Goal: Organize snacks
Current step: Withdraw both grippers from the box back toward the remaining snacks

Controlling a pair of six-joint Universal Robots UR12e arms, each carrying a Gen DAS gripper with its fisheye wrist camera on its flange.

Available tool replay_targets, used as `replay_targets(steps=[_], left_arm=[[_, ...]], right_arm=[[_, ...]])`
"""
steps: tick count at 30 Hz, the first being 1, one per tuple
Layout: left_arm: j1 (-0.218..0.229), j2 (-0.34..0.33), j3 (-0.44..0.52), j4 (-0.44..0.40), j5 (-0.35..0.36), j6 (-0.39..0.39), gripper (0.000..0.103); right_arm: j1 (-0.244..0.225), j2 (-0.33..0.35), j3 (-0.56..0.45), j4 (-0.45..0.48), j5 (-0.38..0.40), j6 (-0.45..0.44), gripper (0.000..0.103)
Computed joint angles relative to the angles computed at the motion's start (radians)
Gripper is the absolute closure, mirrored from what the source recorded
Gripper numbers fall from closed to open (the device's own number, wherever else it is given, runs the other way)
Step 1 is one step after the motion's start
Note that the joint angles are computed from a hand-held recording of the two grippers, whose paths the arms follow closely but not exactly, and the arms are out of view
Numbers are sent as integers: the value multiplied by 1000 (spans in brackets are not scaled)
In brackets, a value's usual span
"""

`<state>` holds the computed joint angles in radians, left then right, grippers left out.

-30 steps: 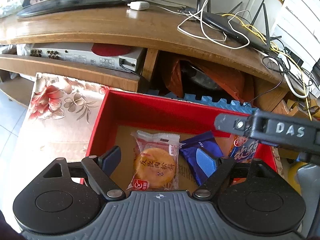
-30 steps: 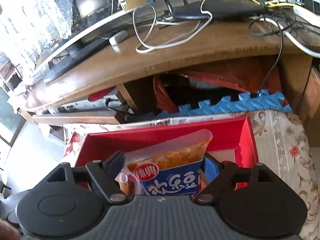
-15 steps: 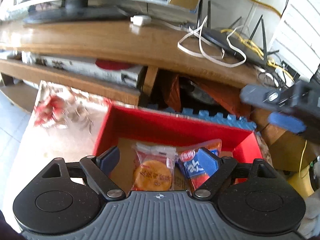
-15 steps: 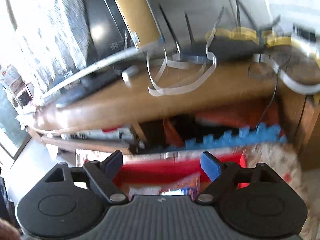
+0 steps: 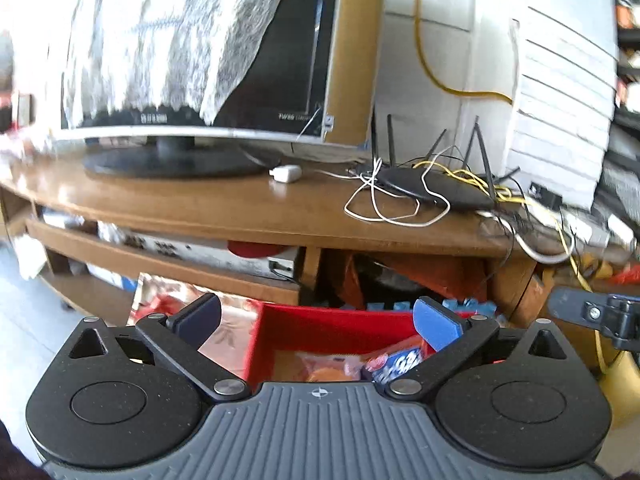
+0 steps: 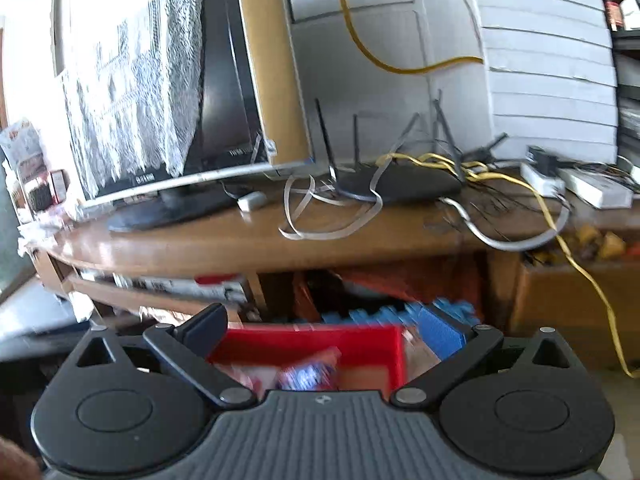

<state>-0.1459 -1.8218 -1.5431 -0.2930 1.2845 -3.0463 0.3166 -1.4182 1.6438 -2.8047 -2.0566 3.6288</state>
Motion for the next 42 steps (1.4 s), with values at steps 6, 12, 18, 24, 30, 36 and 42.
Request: replay_targets(steps=[6,12,18,24,30,36,42], left_arm=[[23,60,-59,-209,-55,136,0],[36,92,-81,-394,-36,142,0],[35,114,-103,-463,-10,181,0],[33,120,-108,-505,3,200,0],[29,123,-113,-532,34,217,0],[24,125,-121,-540,60,232,0],[12,121,-123,-543,91,244,0]], right_arm=[[14,-82,98,143,53,69,8],[16,-114,139,260,141,90,8],[5,-117,135,328,247,62,8],[5,-114,127,424,283,58,8],[0,-111,127,493,302,52,8],[-13,-97,122,578,330,14,8],[-20,-88,124,592,354,-32,9]])
